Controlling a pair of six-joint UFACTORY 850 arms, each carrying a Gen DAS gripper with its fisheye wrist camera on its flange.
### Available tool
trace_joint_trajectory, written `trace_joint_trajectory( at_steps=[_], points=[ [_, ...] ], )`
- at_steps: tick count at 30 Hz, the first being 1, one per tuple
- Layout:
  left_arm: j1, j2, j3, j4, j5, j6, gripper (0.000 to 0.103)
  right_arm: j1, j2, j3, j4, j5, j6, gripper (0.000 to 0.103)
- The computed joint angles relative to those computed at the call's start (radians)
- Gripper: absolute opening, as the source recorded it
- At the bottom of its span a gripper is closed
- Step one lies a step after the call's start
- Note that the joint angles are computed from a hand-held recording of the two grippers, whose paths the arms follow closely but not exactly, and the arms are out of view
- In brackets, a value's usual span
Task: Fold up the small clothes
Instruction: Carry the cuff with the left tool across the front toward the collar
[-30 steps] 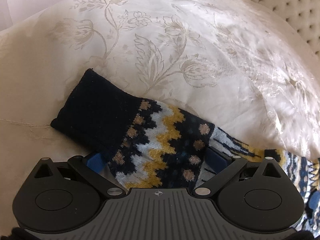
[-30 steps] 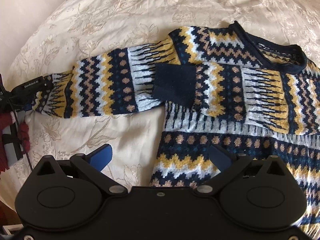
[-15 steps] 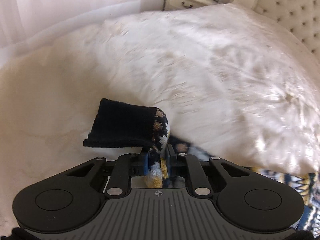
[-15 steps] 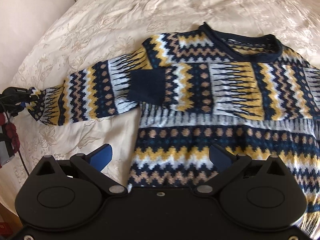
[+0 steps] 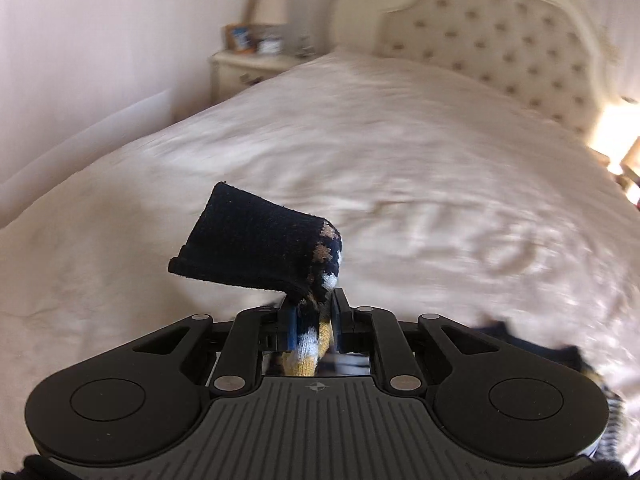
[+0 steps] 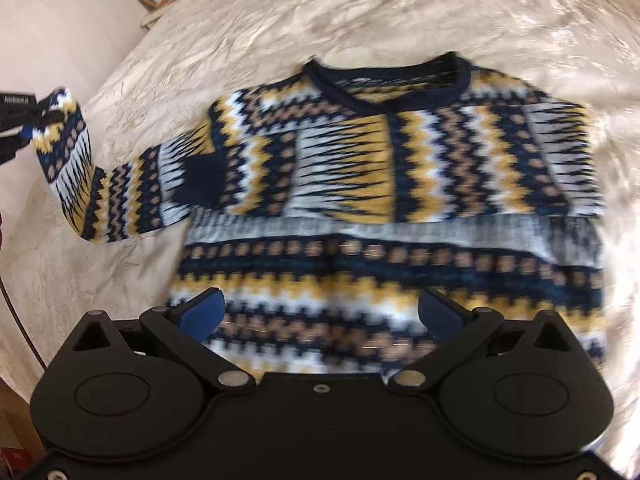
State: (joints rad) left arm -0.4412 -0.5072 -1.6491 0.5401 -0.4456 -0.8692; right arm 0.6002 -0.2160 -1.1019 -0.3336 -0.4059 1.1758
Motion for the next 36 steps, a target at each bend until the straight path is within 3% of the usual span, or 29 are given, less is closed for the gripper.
trace_joint_trajectory(
  at_steps=[6,13,18,24,29,33,36],
  points=[
    [-0.147,-0.066,-0.097,-0.041,-0.009,-0.001,0.016,-0.082,0.133,0.155,0.039,0.05,-0.082,0.103],
    [-0.258,-0.221,-0.263,-0.226,-0.045,0.252,0.016,-0.155,0.234,0.258,0.049,0.063,-0.099,0.103],
    [-0.297,-0.358,-0.428,-0.3,-0.176,0.373,0.016,-0.178,0.269,0.301,0.07,0.09,-0.133,0.103],
    [-0.305,-0.44,-0.503,-0.435,-0.229,0.475,0.017,-0.206,0.273,0.336,0.227,0.138,-0.302,0.103],
    [-0.337,-0.525,-0.625,-0.428,-0.362,0.492,0.019,-0.217,0.262,0.356,0.327,0.142,-0.43,0.103],
    [-0.343,-0.643,-0.796,-0.504,-0.529,0.59,0.024,-0.232,0.257,0.376,0.425,0.141,-0.532,0.103],
    [-0.358,-0.657,-0.796,-0.454,-0.53,0.577,0.025,-0.243,0.254,0.393,0.508,0.145,-0.61,0.103]
  ],
)
